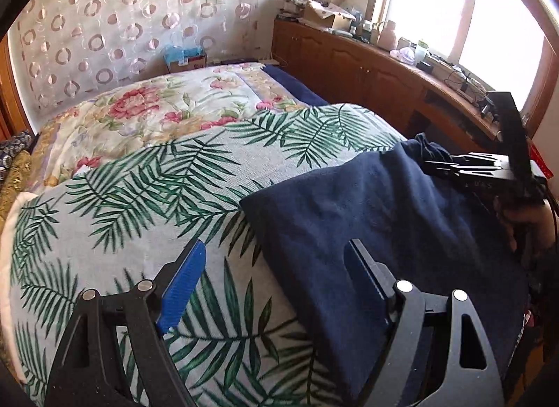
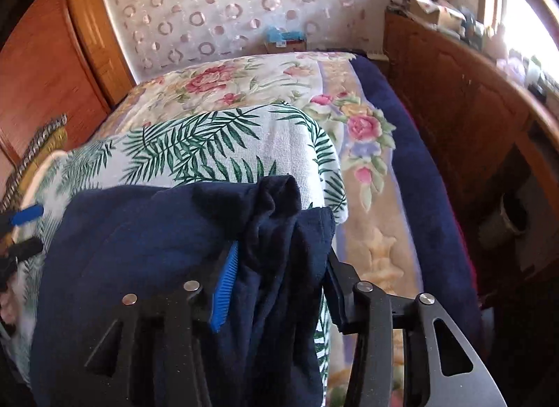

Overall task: Fold small clothes
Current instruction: 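Grasp the shirt with both tools and lift it off the bed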

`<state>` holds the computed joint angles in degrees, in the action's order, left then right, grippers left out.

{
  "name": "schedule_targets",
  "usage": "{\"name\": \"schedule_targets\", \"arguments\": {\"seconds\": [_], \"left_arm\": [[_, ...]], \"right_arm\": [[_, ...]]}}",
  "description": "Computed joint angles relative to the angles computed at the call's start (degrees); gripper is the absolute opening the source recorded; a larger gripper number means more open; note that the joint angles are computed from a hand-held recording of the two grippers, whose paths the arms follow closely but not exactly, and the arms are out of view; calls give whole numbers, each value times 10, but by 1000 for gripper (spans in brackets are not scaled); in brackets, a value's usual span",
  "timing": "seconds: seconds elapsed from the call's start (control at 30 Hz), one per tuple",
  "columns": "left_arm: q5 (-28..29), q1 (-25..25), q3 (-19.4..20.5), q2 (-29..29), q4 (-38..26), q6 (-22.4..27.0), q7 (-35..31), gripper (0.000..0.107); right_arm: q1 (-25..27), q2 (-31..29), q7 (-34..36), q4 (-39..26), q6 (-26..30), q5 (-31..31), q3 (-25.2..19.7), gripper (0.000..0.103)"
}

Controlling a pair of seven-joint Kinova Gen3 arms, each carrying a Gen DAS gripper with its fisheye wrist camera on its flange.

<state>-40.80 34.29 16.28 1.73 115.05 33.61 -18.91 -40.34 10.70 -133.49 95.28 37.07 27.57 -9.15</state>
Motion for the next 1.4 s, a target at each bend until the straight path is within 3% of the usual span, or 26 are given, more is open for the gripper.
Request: {"name": "schedule_targets", "arguments": {"seconds": [0.07,0.13,0.23,0.33,0.43,0.5,0.6,0.7,0.77,0.83,0.97,1.03,1.23,1.4], "left_arm": [[-7,0,-4,11,-6,-1,4,82],[-10,4,-12,14,-4,-14,7,79],[31,-20,-10,18,-6,-47,-7,73],[22,0,-25,24,-16,-36,-11,73],[27,-2,-31,25,-15,-41,-9,73],[49,-2,-49,21,-8,-59,-17,63],[117,-51,-21,26,-5,-83,-76,18],[154,-64,-13,9,1,-98,-118,7],[133,-36,-28,-17,5,-93,-102,5],[115,-45,-3,-60,15,-92,-81,5],[57,-68,66,-161,20,-50,-11,5],[33,-62,92,-213,9,-5,5,5],[69,-149,190,-362,-45,122,-63,5],[98,-166,199,-441,-80,189,-112,5]], "right_arm": [[-11,6,-19,-3,13,34,-11,18],[-13,2,-11,-4,25,35,-24,14],[-38,1,-18,3,22,58,-7,12],[-26,-24,-79,38,-16,109,-25,12],[-58,-57,-144,75,-39,178,-13,12],[-61,-73,-187,90,-39,224,-27,12],[-50,-89,-228,109,-47,271,-58,12],[-43,-104,-268,130,-57,318,-82,11],[-42,-115,-300,144,-57,351,-99,11],[-39,-131,-336,160,-60,386,-115,11],[-36,-182,-366,173,-37,417,-166,11],[-32,-207,-368,169,-19,424,-197,11],[-15,-279,-391,163,-3,448,-284,11],[18,-311,-453,179,-38,481,-337,10]]}}
